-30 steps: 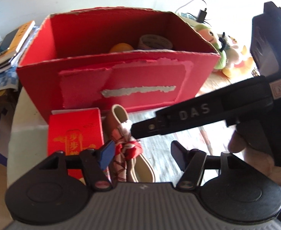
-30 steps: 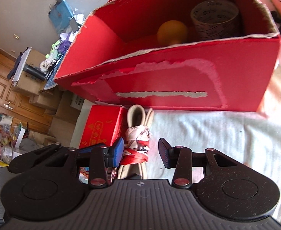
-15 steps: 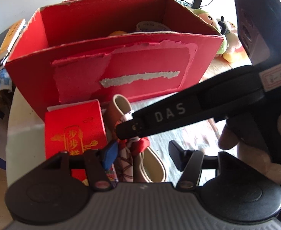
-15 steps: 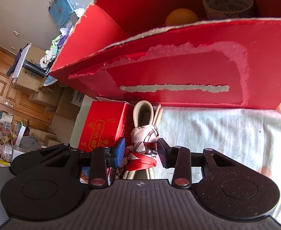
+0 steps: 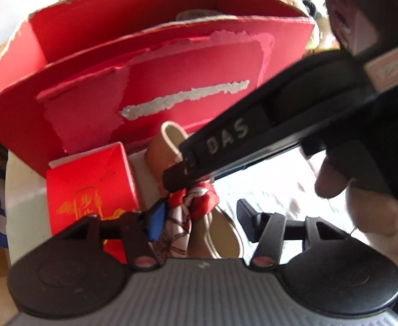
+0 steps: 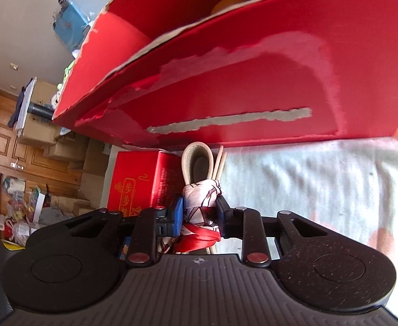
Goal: Organize objects
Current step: 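Grasp the white-and-red cloth slipper by its heel with the right gripper, then lift the slipper and carry it over the red box with the right gripper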
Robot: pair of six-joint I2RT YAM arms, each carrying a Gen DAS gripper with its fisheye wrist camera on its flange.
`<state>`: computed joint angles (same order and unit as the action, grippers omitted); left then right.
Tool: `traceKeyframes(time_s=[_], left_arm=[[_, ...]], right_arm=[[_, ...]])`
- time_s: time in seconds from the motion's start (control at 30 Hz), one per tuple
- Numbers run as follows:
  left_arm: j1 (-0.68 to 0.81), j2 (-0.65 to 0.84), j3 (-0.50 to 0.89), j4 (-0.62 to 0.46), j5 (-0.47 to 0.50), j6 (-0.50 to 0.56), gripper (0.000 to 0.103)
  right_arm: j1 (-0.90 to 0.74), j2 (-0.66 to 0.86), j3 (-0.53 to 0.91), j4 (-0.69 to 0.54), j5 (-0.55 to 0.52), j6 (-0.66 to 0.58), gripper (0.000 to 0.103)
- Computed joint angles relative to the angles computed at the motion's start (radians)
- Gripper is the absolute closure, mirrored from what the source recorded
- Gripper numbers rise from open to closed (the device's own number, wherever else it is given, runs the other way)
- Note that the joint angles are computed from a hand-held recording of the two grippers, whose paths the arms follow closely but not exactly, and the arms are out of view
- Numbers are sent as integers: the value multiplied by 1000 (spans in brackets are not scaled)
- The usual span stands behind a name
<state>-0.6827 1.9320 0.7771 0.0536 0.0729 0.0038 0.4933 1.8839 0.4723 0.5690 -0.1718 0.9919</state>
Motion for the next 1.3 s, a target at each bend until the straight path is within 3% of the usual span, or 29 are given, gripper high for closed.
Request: traceKeyframes(time_s=[0.3, 0.57, 0.77, 0.9, 1.1, 1.3], left_arm=[[-100, 0, 44, -25, -49, -13, 62], [-213, 5, 97, -41, -66, -27, 66], [-300, 3, 152, -59, -73, -38, 66], [-346, -8, 192, -76, -63, -46, 67], [-411, -50, 241, -85, -87, -52, 68], [-319, -79, 357, -134, -29, 9, 68]], right_arm=[[-53, -125, -170, 74, -8, 52, 78], [-56, -272, -277, 47, 61, 85, 80], [-47, -457, -358, -38, 140, 121, 80], [-49, -648, -409, -157, 189, 149, 80], [-29, -1018, -417, -481, 291, 155, 80], [-52, -1187, -364, -632, 340, 85, 80]])
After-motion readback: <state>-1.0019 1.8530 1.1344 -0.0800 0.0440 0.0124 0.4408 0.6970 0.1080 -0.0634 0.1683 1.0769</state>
